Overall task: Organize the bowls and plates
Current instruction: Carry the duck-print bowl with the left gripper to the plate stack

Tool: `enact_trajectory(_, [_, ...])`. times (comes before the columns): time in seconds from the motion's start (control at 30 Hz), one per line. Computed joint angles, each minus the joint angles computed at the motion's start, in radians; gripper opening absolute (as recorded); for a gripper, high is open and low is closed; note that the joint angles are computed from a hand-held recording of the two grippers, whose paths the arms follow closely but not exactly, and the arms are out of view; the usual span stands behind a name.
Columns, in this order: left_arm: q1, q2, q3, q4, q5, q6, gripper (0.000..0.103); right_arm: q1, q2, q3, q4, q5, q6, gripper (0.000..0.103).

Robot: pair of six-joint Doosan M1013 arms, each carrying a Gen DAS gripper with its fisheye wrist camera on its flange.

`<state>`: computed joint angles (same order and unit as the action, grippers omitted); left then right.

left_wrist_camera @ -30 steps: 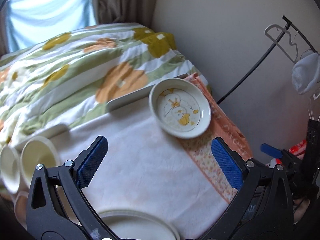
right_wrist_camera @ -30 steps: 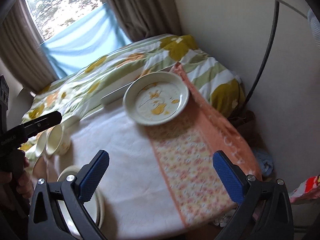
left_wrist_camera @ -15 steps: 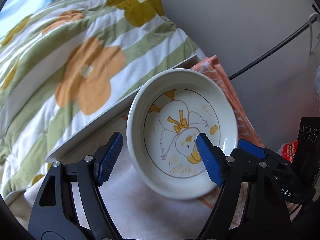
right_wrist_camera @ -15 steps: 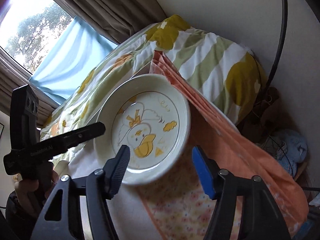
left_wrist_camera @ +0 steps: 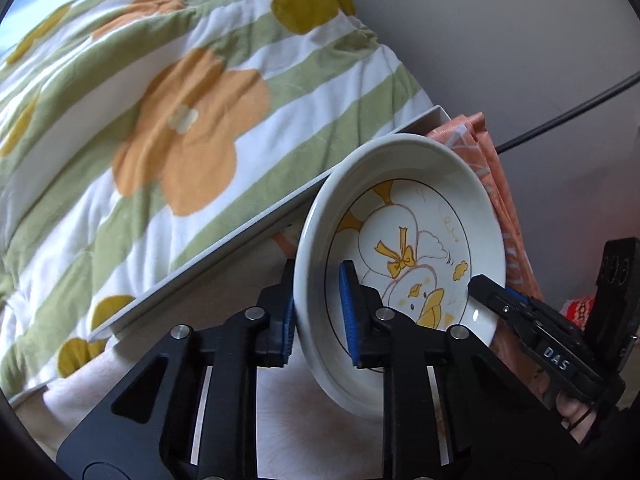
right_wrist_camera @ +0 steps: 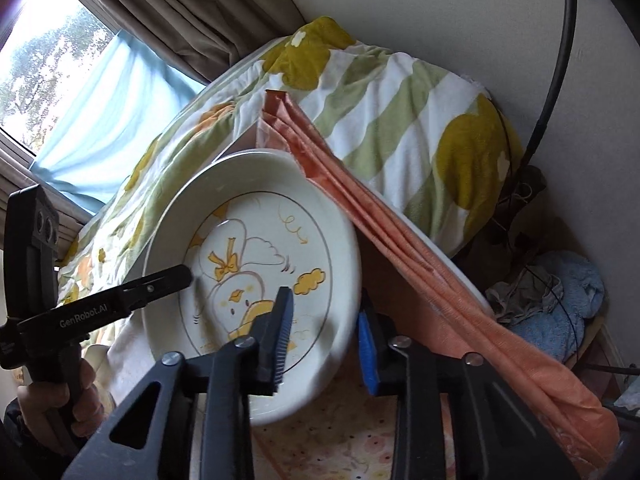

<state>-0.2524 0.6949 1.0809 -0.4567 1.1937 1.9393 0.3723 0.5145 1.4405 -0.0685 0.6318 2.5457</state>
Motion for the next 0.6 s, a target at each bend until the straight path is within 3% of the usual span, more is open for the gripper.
enact_trajectory(0.1, [-0.007, -0.011, 0.015, 0.026, -0.023, 0.001, 0.017, -0.005, 0.002, 0.0, -0.001, 0.004, 0.0, 0.013])
enact_trajectory(0.43, [-0.02, -0.061, 0.062, 0.109, -0.083, -0.017, 0.014, 0.001, -0.009, -0.003, -0.013, 0.009, -0.039, 0.013])
enact_trajectory(0.6, [-0.011, -0.1, 0.114, 0.085, -0.108, -0.027, 0.014, 0.009, -0.027, 0.011, -0.035, -0.002, -0.04, 0.013])
